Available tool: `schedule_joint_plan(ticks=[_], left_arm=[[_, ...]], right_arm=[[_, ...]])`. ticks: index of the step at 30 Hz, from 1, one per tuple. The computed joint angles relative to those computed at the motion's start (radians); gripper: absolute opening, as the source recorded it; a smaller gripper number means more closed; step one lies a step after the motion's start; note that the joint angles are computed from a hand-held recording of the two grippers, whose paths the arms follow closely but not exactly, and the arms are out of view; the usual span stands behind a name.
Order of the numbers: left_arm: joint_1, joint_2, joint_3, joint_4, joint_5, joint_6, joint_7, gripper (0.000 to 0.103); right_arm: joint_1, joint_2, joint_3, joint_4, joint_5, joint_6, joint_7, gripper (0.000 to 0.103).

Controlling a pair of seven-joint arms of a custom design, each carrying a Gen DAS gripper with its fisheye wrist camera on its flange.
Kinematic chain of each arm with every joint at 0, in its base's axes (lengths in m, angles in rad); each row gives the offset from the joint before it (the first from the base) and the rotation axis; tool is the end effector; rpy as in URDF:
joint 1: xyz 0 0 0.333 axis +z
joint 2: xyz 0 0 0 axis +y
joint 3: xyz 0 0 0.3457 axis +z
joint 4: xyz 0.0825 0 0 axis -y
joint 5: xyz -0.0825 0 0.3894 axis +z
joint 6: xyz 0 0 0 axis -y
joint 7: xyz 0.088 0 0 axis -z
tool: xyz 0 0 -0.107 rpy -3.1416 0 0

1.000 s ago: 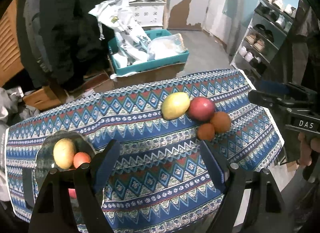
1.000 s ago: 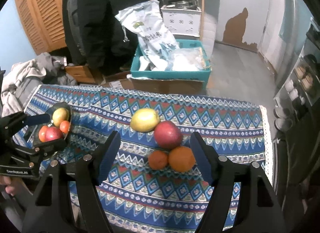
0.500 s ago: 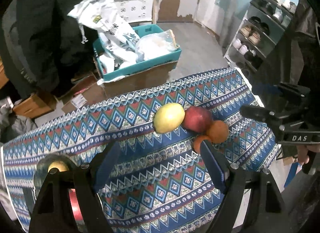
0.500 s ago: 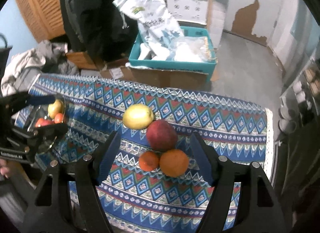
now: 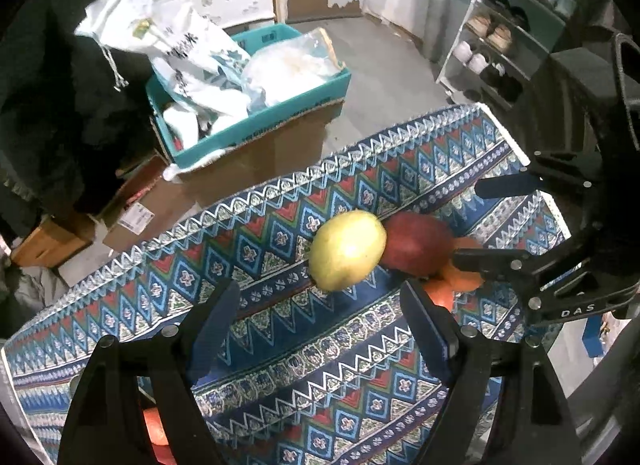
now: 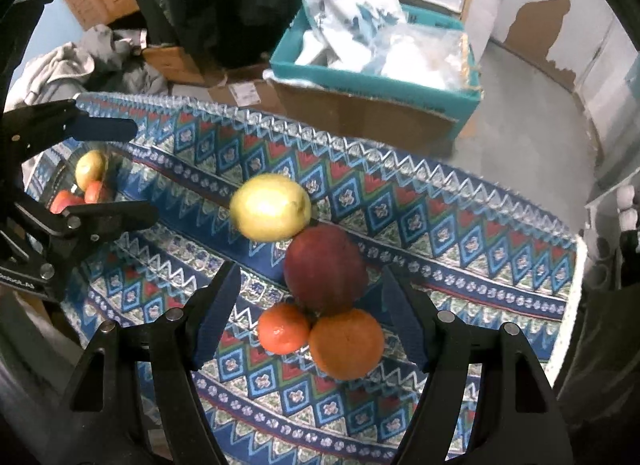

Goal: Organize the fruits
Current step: 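Grasp a red apple with the right tool while the left tool grasps the yellow-green mango, then lift the mango and red apple and carry them over the bowl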

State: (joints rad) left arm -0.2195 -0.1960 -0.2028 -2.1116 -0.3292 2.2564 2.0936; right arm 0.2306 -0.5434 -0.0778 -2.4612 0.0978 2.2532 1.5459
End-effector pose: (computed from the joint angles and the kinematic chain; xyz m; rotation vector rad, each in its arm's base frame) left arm 0.4753 -0.2308 0.5615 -1.1504 2.7648 -0.6225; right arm 0.4003 0.0603 0.5442 -2.1095 1.8458 -0.1755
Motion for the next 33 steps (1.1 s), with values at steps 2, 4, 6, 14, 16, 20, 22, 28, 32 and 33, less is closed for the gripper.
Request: schedule_joint_plan(ticks=[2, 4, 6, 14, 16, 20, 22, 28, 32, 33], left_arm=[[0.001, 0.017, 0.001, 0.0, 0.002, -0.003, 0.002, 0.084], [0.002, 0.032, 0.0, 0.002, 0.005, -0.002, 0.006, 0.084], [0.003, 0.047, -0.001, 0.0, 0.008, 0.006, 0.009, 0.084], [0.013, 0.105, 0.001, 0.014, 0.013, -0.006, -0.006, 0.084], [0.013, 0.112, 0.0, 0.016, 0.009, -0.006, -0.004, 0.084], [0.009, 0.121, -0.006, 0.014, 0.011, 0.001, 0.002, 0.084], [0.007, 0.126, -0.008, 0.014, 0.015, 0.001, -0.002, 0.084], [0.002, 0.139, -0.009, 0.022, -0.01, 0.002, 0.009, 0.084], [-0.005, 0.15, -0.013, 0.029, -0.034, 0.001, 0.029, 0.084], [-0.008, 0.151, -0.015, 0.029, -0.033, 0.003, 0.031, 0.084]], right_arm=[[0.0, 0.02, -0.003, -0.008, 0.001, 0.011, -0.008, 0.073], [-0.001, 0.04, -0.009, -0.015, 0.006, 0.019, -0.018, 0.073], [-0.002, 0.058, -0.013, -0.021, 0.014, 0.027, -0.031, 0.073], [-0.006, 0.119, 0.011, -0.021, 0.007, 0.045, -0.07, 0.073], [-0.01, 0.132, 0.02, -0.021, -0.011, 0.054, -0.068, 0.073], [-0.014, 0.155, 0.026, -0.02, -0.028, 0.062, -0.064, 0.073], [-0.016, 0.165, 0.033, -0.023, -0.042, 0.067, -0.06, 0.073], [-0.016, 0.157, 0.024, -0.03, -0.019, 0.085, -0.028, 0.071], [-0.04, 0.119, 0.012, -0.045, -0.005, 0.112, 0.022, 0.071], [-0.047, 0.104, 0.008, -0.05, -0.006, 0.12, 0.035, 0.071]])
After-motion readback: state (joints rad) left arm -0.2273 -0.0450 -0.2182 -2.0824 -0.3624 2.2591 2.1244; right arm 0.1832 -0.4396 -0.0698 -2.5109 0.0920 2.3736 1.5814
